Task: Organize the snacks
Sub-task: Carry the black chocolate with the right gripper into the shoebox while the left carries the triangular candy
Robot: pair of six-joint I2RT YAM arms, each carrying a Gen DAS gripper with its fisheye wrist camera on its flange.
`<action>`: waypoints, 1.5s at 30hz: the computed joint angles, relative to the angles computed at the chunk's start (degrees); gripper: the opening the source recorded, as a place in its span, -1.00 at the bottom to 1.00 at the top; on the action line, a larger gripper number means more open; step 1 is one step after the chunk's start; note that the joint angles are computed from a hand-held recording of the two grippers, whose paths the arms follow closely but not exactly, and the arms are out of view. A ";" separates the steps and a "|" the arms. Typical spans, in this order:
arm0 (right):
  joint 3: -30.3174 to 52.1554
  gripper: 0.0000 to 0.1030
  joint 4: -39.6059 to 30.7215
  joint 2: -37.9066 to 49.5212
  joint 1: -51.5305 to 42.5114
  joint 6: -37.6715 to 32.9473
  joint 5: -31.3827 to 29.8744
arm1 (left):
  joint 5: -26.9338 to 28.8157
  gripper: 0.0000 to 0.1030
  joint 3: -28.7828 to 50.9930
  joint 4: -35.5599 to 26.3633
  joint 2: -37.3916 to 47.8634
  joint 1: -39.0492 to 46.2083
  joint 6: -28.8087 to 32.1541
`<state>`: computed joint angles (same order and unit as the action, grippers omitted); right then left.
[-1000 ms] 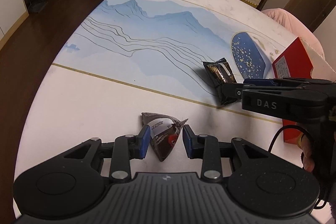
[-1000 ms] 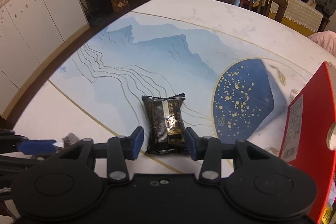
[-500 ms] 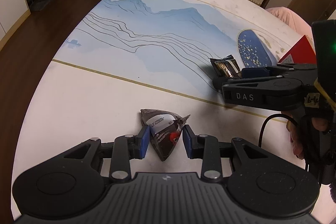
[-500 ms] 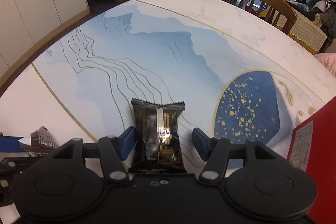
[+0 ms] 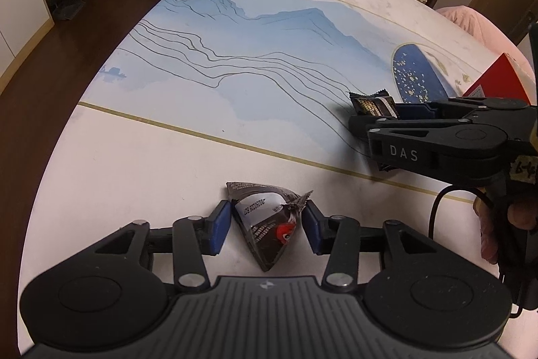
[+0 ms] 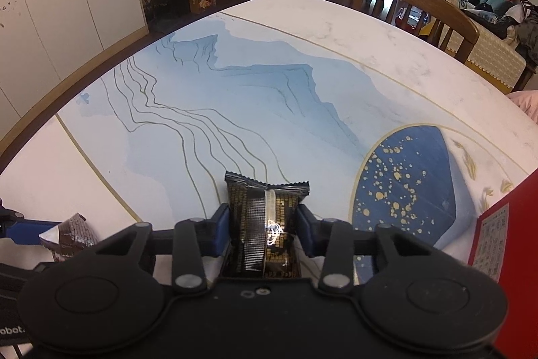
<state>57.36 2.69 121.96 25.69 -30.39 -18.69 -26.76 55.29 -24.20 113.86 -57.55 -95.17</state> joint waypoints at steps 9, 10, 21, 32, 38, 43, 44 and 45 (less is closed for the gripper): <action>-4.04 -0.34 2.65 -2.78 -1.79 1.93 -1.71 | -0.67 -0.33 -4.03 3.02 -2.27 -1.12 -4.06; -4.75 -0.34 2.90 -3.39 -2.03 2.05 -1.83 | -0.68 -0.33 -4.32 2.99 -2.48 -1.41 -4.68; -12.53 -0.35 -0.26 -13.62 -6.10 2.62 -6.68 | -1.98 -0.33 -6.40 1.29 -7.53 -5.29 -9.55; -16.75 -0.35 -10.84 -28.42 -14.59 1.92 -11.79 | -6.27 -0.33 -0.82 -7.38 -11.38 -9.12 -8.19; -17.72 -0.35 -15.03 -34.86 -20.77 0.88 -14.63 | -9.17 -0.33 5.47 -11.43 -11.08 -9.94 -2.47; -16.76 -0.35 -17.46 -37.47 -26.62 0.20 -16.71 | -9.56 -0.33 10.20 -11.35 -10.27 -8.58 4.64; -16.52 -0.35 -17.79 -37.76 -27.71 0.13 -16.95 | -9.60 -0.33 11.34 -11.23 -9.89 -8.30 6.22; -16.17 -0.35 -17.99 -37.85 -28.76 0.09 -17.15 | -9.64 -0.33 12.57 -11.12 -9.40 -7.97 7.81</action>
